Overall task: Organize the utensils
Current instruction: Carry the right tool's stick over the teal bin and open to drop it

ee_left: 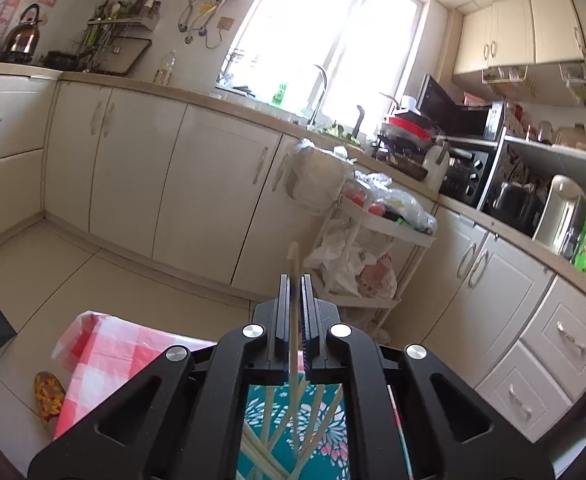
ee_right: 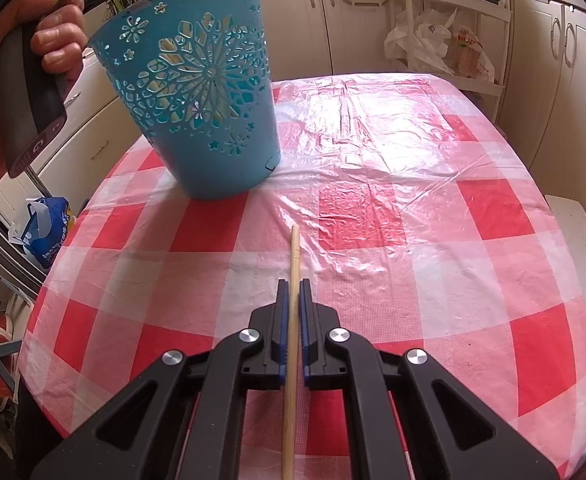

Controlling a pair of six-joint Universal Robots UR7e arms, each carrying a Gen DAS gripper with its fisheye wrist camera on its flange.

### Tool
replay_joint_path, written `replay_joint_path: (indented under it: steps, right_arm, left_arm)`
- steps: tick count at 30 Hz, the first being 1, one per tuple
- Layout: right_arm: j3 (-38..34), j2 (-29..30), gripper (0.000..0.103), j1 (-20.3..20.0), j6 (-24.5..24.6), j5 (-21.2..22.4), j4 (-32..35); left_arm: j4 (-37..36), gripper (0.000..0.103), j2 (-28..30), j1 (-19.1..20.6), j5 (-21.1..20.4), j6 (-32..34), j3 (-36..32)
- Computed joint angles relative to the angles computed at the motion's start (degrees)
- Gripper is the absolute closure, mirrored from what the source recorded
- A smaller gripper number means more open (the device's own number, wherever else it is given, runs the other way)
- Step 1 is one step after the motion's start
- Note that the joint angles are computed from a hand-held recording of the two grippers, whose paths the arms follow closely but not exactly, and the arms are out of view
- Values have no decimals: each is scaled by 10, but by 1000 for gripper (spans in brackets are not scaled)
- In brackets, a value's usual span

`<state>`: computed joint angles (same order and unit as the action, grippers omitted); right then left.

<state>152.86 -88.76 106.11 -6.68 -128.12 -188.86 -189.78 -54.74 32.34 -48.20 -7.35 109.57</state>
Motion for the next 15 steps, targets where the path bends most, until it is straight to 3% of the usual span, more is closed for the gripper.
replay_joint_path:
  steps: [5,8,11,13,15]
  right_arm:
    - [6,-23,97,-20,7,32,7]
    - [14,-60,97,-50,17,79,20]
    - [24,-99,97,-72,25,125,26]
    - [30,-119,97,-74,29,143,22]
    - [34,-137,97,-76,29,168,17]
  left_arm:
    - [42,98,-39,-5,-1,-26,33]
    - [64,96,-85,-14,4,-45,79]
    - [85,85,-143,-25,14,-83,143]
    - [102,72,-178,-31,20,-114,183]
    - [137,67,-218,-33,21,-155,225]
